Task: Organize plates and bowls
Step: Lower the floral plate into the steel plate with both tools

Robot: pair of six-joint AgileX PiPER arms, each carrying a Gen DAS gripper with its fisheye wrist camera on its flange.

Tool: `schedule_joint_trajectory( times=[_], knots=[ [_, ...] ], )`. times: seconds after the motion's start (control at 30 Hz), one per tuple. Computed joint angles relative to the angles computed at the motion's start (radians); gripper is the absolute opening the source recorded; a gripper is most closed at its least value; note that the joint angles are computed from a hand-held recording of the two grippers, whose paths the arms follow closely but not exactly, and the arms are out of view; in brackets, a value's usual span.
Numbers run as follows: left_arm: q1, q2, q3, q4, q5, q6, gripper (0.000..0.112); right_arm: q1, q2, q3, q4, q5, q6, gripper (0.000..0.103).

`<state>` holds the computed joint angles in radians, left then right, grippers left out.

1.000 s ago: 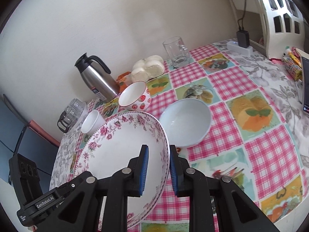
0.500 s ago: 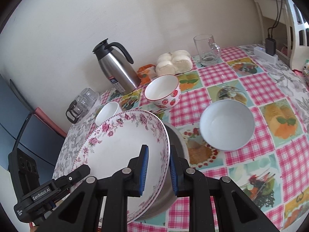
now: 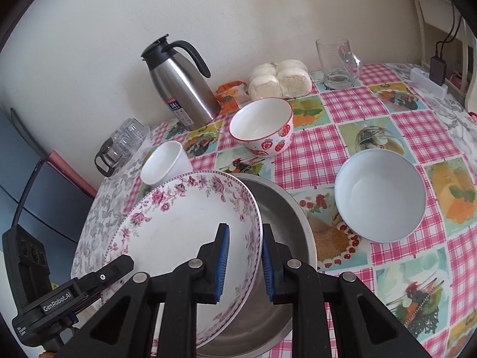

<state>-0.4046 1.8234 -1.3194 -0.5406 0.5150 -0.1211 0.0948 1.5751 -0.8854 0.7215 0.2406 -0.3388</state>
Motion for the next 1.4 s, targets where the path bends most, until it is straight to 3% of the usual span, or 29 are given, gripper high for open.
schedule_joint_trajectory(
  times=[0.2,0.47,0.77,1.03,1.2,1.4],
  knots=[
    [-0.016,0.047,-0.039,0.084,0.027,-0.065,0.019,-0.018,0.065,-0.023,0.015,0.012,-0.017,0.022],
    [-0.012,0.108,-0.080,0.120,0.072,-0.110,0.020,0.012,0.109,-0.035,-0.164,-0.015,0.151,0.022],
    [-0.018,0.166,-0.131,0.142,0.135,-0.143,0.020,0.010,0.145,-0.043,-0.201,-0.009,0.176,0.022],
    [-0.026,0.168,-0.134,0.178,0.122,-0.183,0.021,0.016,0.159,-0.049,-0.257,-0.002,0.223,0.022],
    [-0.027,0.162,-0.133,0.200,0.131,-0.196,0.023,0.048,0.164,-0.059,-0.491,-0.005,0.428,0.022],
    [0.001,0.152,-0.103,0.126,0.107,-0.165,0.023,0.050,0.164,-0.062,-0.540,0.000,0.476,0.020]
  ],
)
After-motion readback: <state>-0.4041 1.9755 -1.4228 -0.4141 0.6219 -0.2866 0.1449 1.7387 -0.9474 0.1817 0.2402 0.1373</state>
